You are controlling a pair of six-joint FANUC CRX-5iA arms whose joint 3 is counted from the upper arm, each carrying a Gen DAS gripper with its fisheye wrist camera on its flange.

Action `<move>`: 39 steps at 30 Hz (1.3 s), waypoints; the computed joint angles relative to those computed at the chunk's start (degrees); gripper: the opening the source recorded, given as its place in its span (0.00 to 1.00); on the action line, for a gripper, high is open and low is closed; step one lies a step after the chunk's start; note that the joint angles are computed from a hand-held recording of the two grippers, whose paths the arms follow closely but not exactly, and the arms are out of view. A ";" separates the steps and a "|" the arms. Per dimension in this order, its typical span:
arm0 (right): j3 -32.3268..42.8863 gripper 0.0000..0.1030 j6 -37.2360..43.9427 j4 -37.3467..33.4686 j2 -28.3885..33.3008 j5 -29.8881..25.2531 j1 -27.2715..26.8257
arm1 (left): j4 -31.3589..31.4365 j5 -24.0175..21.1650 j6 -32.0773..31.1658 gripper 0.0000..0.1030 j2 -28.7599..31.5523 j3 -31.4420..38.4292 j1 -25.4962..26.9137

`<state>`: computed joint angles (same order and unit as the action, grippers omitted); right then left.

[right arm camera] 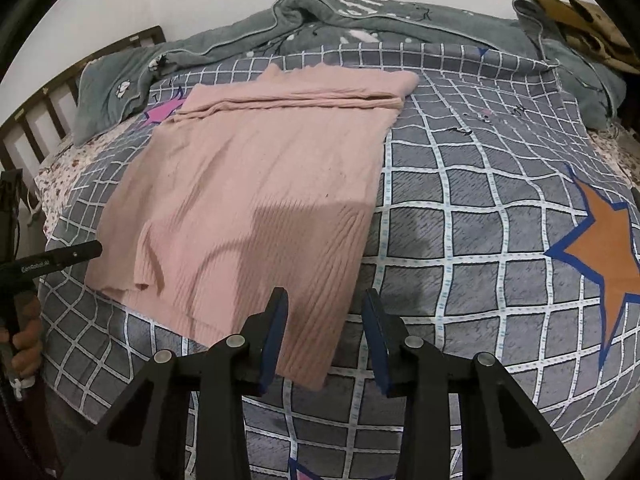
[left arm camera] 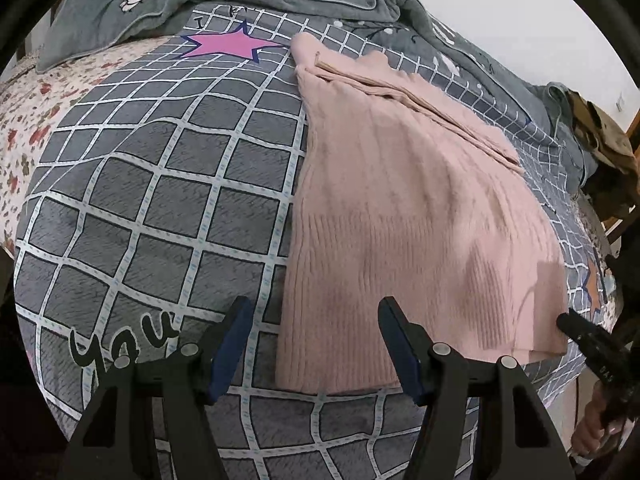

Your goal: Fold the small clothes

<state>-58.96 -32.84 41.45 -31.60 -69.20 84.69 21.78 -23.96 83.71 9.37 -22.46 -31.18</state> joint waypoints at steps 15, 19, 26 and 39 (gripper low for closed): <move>-1.31 0.22 -1.03 -0.40 2.42 6.33 -2.75 | -10.26 -2.97 10.82 0.48 0.82 3.16 -0.47; -0.61 0.11 -0.35 0.17 4.17 7.22 -3.77 | -14.79 -4.65 14.12 0.24 1.38 5.29 -1.40; -1.41 0.05 -2.98 1.48 2.96 4.21 -1.32 | -13.19 0.38 15.27 0.07 -1.32 1.26 -0.44; -1.96 0.05 -4.03 0.62 -0.25 1.10 1.65 | -5.31 -0.53 8.26 0.10 -1.43 -1.51 1.18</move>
<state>-60.92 -36.87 42.07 -31.86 -68.10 86.34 16.47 -24.49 91.97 7.94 -23.97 -30.00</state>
